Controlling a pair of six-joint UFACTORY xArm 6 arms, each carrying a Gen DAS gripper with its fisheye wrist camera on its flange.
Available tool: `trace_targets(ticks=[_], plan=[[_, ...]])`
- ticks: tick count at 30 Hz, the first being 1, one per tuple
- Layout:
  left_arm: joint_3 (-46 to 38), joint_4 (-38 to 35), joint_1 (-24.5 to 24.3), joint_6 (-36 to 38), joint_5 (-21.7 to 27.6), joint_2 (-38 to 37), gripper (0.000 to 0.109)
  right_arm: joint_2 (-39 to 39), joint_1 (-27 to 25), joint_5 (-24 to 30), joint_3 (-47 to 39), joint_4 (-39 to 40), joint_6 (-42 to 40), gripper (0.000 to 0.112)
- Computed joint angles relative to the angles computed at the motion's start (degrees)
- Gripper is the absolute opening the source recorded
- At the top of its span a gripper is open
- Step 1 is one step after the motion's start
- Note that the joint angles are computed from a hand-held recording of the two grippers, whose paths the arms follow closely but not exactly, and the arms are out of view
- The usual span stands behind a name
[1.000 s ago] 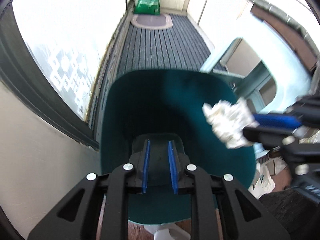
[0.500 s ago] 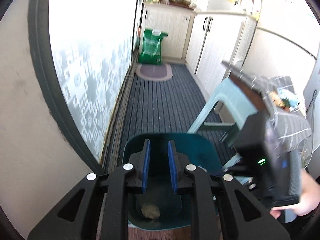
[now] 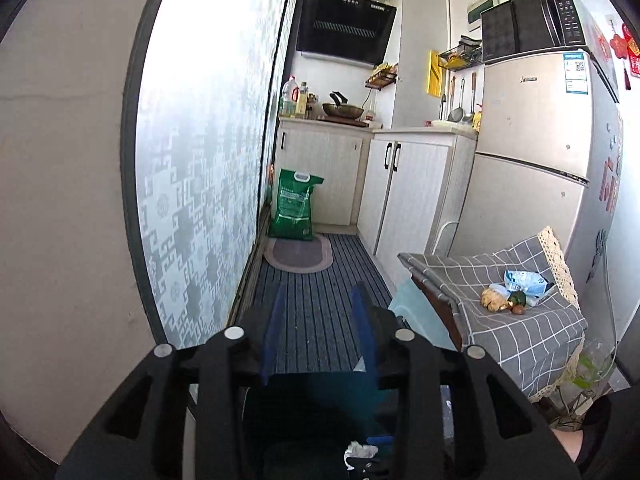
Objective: Collect trash
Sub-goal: 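Return both tools from the bin to the stool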
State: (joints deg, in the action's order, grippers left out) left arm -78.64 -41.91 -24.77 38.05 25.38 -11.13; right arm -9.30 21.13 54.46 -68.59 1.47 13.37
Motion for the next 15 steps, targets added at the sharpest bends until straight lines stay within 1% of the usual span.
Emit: trace_targets(ticks=[3, 4, 6, 8, 9, 11, 14, 15], plan=[[-0.1, -2.3, -0.4, 0.6, -0.5, -0.5, 0.044, -2.5, 0.6, -2.1, 0.6, -0.9, -0.2, 0.04], [0.0, -2.4, -0.6, 0.6, -1.2, -0.6, 0.046, -3.5, 0.9, -2.8, 0.8, -1.6, -0.2, 0.04], [0.4, -4.0, -0.9, 1.4, -2.6, -1.0, 0.047, -5.6, 2.0, -3.9, 0.8, -4.9, 0.2, 0.04], [-0.1, -5.4, -0.9, 1.6, -3.1, -1.0, 0.047, -7.8, 2.5, -5.4, 0.7, -6.5, 0.6, 0.04], [-0.1, -6.4, -1.2, 2.2, -4.3, -1.2, 0.048, -9.2, 2.4, -6.5, 1.0, -5.9, 0.3, 0.04], [-0.4, -7.5, -1.7, 2.9, -6.6, -1.4, 0.053, -11.6, 1.9, -8.4, 1.4, -2.8, -1.6, 0.042], [-1.2, -6.2, -2.1, 1.2, -8.3, -1.2, 0.057, -14.5, 2.0, -9.5, 1.6, -2.8, -2.4, 0.044], [-1.5, -5.2, -2.3, 0.2, -8.5, -1.0, 0.057, -15.8, 2.2, -9.7, 2.0, -4.3, -1.5, 0.044]])
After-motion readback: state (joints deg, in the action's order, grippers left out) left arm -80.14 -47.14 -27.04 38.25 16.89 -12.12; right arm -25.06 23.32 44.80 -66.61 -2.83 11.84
